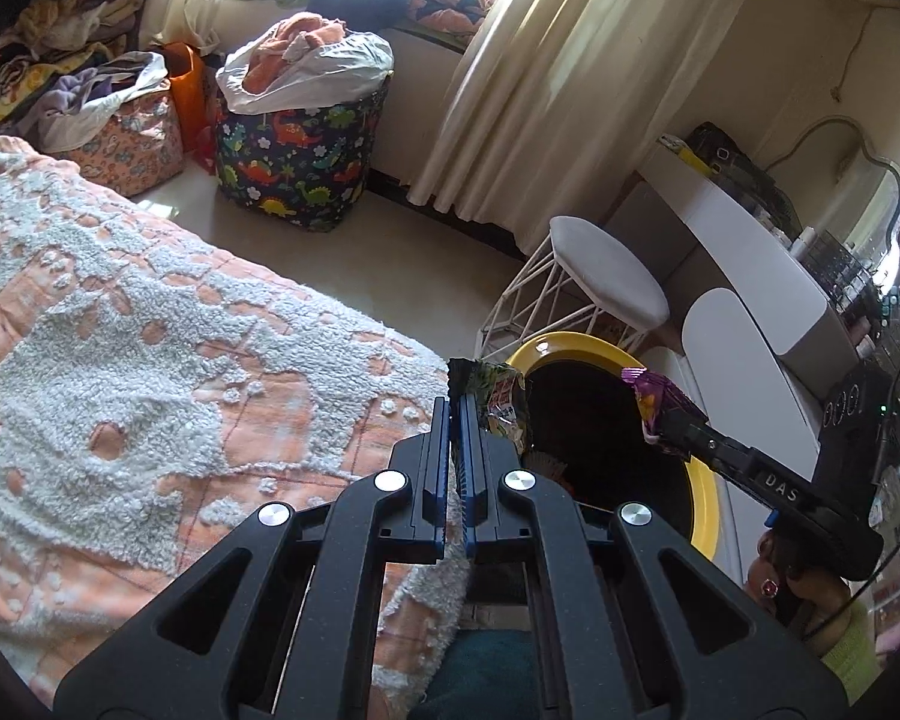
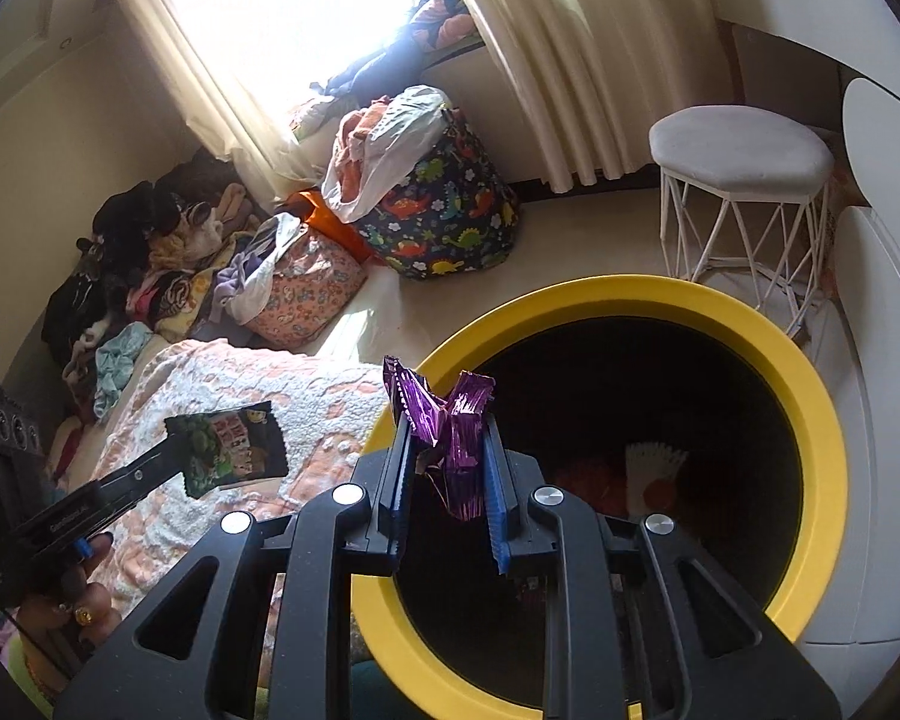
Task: Collect trash
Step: 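Carry the green packet and purple wrapper over the yellow bin with both grippers, then open both grippers to drop the green packet and purple wrapper into the bin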
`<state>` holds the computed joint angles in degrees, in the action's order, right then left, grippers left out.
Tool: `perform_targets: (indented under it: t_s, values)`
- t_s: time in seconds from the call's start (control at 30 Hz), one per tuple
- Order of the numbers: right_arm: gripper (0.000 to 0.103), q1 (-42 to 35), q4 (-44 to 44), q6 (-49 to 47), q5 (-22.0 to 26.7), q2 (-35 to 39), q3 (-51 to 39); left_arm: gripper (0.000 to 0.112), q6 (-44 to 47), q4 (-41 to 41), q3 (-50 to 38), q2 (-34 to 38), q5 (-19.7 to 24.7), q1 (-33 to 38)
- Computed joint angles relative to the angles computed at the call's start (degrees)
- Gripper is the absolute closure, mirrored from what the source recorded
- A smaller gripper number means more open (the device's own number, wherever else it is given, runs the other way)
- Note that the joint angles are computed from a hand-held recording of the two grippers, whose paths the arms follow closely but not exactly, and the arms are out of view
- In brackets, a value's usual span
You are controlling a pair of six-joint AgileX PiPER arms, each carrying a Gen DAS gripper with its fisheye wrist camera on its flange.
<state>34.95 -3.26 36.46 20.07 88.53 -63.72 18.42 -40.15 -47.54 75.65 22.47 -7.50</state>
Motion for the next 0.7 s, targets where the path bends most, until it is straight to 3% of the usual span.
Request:
perform_targets:
  t_s: [0.37,0.53,0.7]
  values:
    - [0.073,-5.88,3.19,0.24,0.66,-1.45,3.22,0.111,-7.25,6.42,-1.25,2.13,-1.91,-8.89]
    - [0.056,-7.92,4.72,0.49,0.49,-2.3,4.82,0.111,-11.54,10.91,-2.55,4.37,-2.75,-13.09]
    - [0.05,-9.37,4.83,2.1,0.37,-3.61,6.37,0.111,-14.64,14.39,-4.66,7.39,-2.89,-16.3]
